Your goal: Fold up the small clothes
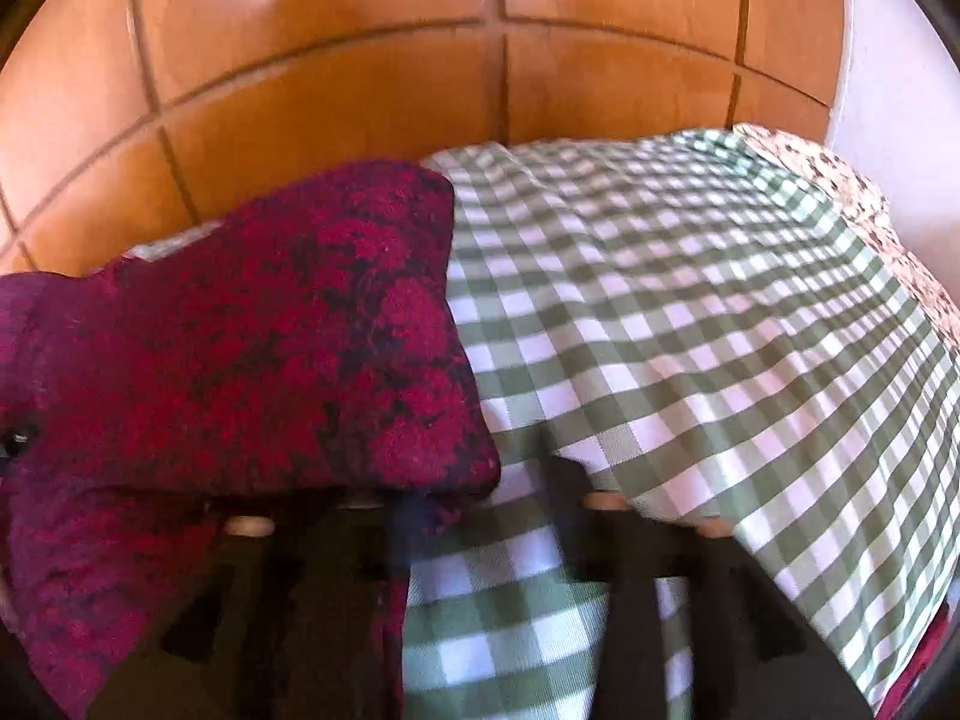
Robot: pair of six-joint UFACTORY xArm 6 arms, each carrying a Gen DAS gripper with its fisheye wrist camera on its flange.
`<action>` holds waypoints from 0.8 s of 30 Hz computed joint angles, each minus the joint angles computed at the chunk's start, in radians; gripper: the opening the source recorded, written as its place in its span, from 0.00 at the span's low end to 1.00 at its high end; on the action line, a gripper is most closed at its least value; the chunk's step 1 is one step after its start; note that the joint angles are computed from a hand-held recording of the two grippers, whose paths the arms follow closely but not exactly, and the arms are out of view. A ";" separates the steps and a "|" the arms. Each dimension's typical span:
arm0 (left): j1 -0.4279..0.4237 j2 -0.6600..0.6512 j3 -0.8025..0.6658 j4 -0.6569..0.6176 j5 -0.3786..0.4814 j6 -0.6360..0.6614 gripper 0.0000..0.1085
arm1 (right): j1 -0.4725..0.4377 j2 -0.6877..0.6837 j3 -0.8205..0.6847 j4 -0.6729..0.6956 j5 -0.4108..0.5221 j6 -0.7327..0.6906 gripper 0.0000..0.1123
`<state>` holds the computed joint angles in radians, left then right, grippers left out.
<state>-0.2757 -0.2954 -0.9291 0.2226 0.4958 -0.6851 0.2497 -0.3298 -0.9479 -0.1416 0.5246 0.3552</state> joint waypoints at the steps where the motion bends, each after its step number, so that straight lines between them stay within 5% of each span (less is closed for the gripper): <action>1: 0.008 -0.007 0.009 -0.008 -0.003 -0.007 0.22 | -0.001 -0.043 0.018 0.005 0.024 -0.025 0.59; 4: 0.030 -0.070 0.110 -0.172 -0.116 0.102 0.57 | -0.010 -0.121 0.060 -0.007 -0.049 0.001 0.48; 7: 0.029 -0.101 0.135 -0.111 -0.117 0.068 0.60 | -0.006 -0.116 0.030 0.006 -0.153 0.032 0.35; 11: 0.028 -0.099 0.124 -0.067 -0.092 0.046 0.62 | 0.034 0.069 -0.142 0.033 -0.163 -0.038 0.18; 18: 0.014 -0.072 0.107 -0.070 -0.096 0.038 0.68 | 0.020 0.357 -0.378 -0.075 0.033 0.104 0.17; 24: -0.003 -0.035 0.079 -0.044 -0.082 0.051 0.79 | -0.015 0.347 -0.325 0.008 -0.031 0.085 0.18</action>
<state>-0.2785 -0.3309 -0.8504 0.1791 0.4136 -0.6344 0.2343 0.0177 -1.2734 -0.1337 0.4941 0.4406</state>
